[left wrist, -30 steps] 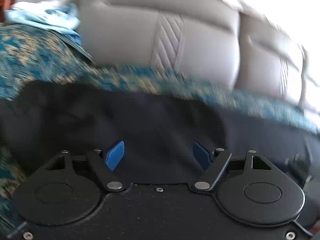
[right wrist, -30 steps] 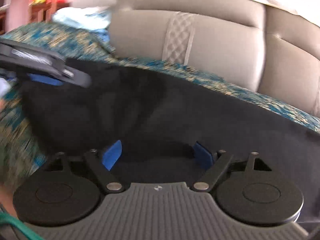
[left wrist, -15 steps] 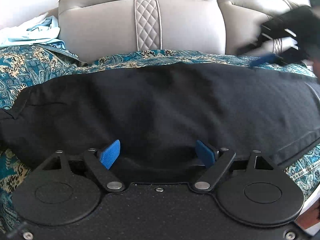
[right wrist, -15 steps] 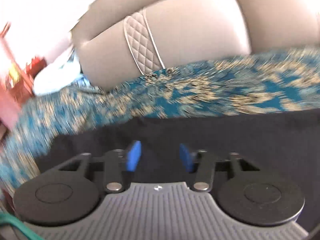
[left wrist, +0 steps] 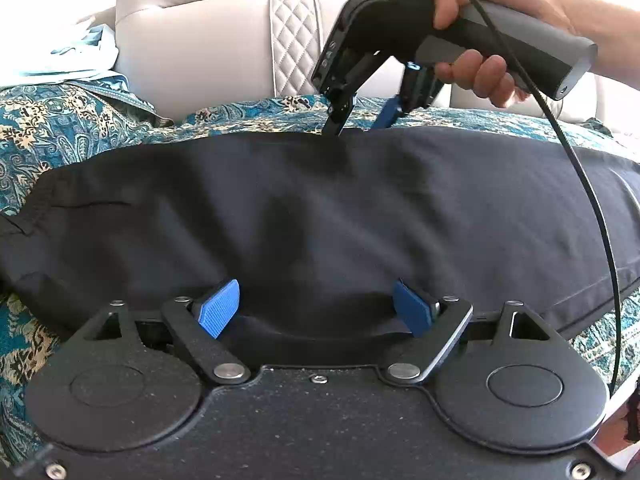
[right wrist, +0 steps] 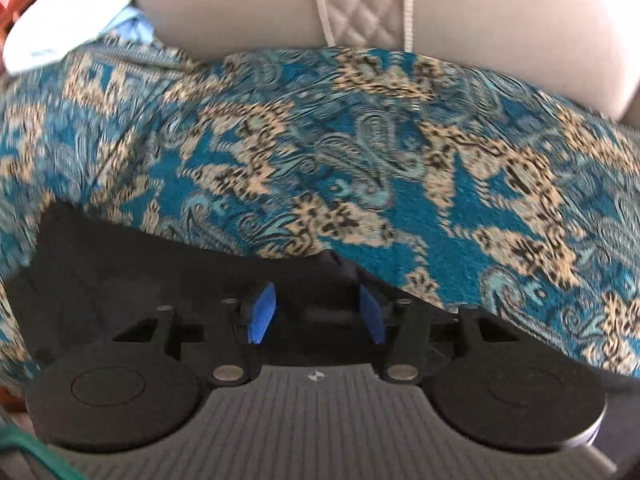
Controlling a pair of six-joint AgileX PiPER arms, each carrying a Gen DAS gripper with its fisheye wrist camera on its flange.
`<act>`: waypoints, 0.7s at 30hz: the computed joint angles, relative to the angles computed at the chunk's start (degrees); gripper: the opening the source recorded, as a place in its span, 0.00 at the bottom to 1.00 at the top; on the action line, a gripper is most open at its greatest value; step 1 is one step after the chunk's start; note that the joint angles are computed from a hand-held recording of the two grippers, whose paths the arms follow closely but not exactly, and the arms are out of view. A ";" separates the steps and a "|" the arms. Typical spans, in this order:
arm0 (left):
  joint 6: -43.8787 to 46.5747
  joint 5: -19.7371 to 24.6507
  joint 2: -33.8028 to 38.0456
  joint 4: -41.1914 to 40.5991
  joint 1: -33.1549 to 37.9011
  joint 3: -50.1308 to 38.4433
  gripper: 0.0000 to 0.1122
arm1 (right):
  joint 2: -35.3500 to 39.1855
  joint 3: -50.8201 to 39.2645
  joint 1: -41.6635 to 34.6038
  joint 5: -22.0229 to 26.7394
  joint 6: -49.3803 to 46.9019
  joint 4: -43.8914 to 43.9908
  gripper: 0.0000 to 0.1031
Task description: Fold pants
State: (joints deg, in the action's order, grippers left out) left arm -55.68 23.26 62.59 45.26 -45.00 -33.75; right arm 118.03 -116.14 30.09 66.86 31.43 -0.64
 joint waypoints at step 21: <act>0.12 0.06 1.26 -0.38 0.01 -0.77 0.74 | -10.74 29.40 12.40 -22.38 15.78 -38.04 0.77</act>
State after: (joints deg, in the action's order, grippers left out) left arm -55.56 23.32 63.85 44.88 -44.98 -34.52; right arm 107.29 -86.75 42.49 44.48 47.21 -38.68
